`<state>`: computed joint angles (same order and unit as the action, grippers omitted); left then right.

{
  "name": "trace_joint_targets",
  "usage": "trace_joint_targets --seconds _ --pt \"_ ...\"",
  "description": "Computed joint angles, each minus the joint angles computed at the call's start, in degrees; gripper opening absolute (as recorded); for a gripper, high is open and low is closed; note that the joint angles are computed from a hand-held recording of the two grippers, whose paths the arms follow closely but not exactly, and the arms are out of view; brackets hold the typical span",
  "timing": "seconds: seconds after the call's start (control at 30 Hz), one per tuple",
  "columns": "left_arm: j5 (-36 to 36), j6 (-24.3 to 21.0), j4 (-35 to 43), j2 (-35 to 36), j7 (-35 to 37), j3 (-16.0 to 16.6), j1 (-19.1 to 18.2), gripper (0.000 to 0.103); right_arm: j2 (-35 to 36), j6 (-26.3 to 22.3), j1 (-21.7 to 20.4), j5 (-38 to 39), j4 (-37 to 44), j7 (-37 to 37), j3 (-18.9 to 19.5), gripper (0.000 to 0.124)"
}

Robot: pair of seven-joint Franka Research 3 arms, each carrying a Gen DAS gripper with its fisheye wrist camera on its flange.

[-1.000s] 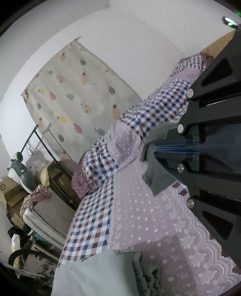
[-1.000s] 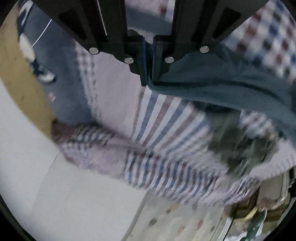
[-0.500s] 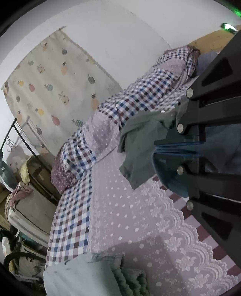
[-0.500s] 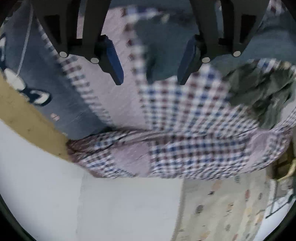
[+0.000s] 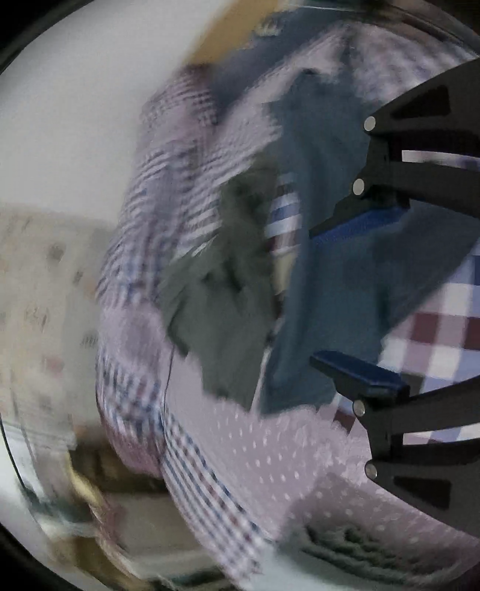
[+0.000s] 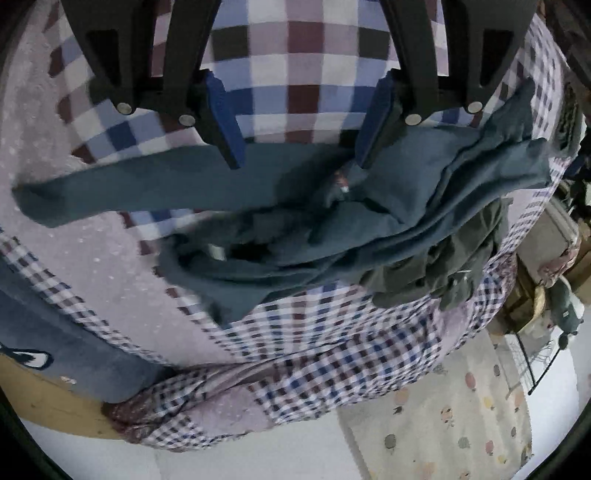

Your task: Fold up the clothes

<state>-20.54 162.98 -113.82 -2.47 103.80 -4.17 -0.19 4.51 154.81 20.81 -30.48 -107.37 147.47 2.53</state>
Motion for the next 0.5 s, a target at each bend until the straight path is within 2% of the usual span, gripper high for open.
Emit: trace_joint_targets --seconds 0.07,0.13,0.23,0.3,0.4,0.5 --pt "0.17 -0.17 -2.27 -1.59 6.06 -0.61 -1.32 0.064 0.20 1.29 0.11 -0.60 0.46 -0.40 0.01 0.066" --pt "-2.29 2.62 -5.34 -3.61 12.99 -0.59 -3.75 0.064 0.64 2.29 0.39 -1.38 1.38 -0.94 0.02 0.066" --pt "-7.60 4.27 -8.45 -6.07 23.68 1.10 -8.50 0.064 1.53 3.47 0.68 0.24 2.75 -3.39 0.14 0.066" --pt "-2.05 3.97 -9.33 -6.24 20.94 0.15 -7.90 0.064 2.18 4.03 0.78 3.00 3.55 -5.98 0.21 0.066" --pt "11.17 2.25 -10.22 -5.71 13.89 -2.05 -5.48 0.064 2.75 5.00 1.43 4.80 4.07 -8.32 -0.08 0.066" --pt "16.77 2.04 -11.03 -5.37 12.02 -2.07 -5.60 0.064 3.04 5.77 1.86 6.93 3.91 -10.70 -0.22 0.066"
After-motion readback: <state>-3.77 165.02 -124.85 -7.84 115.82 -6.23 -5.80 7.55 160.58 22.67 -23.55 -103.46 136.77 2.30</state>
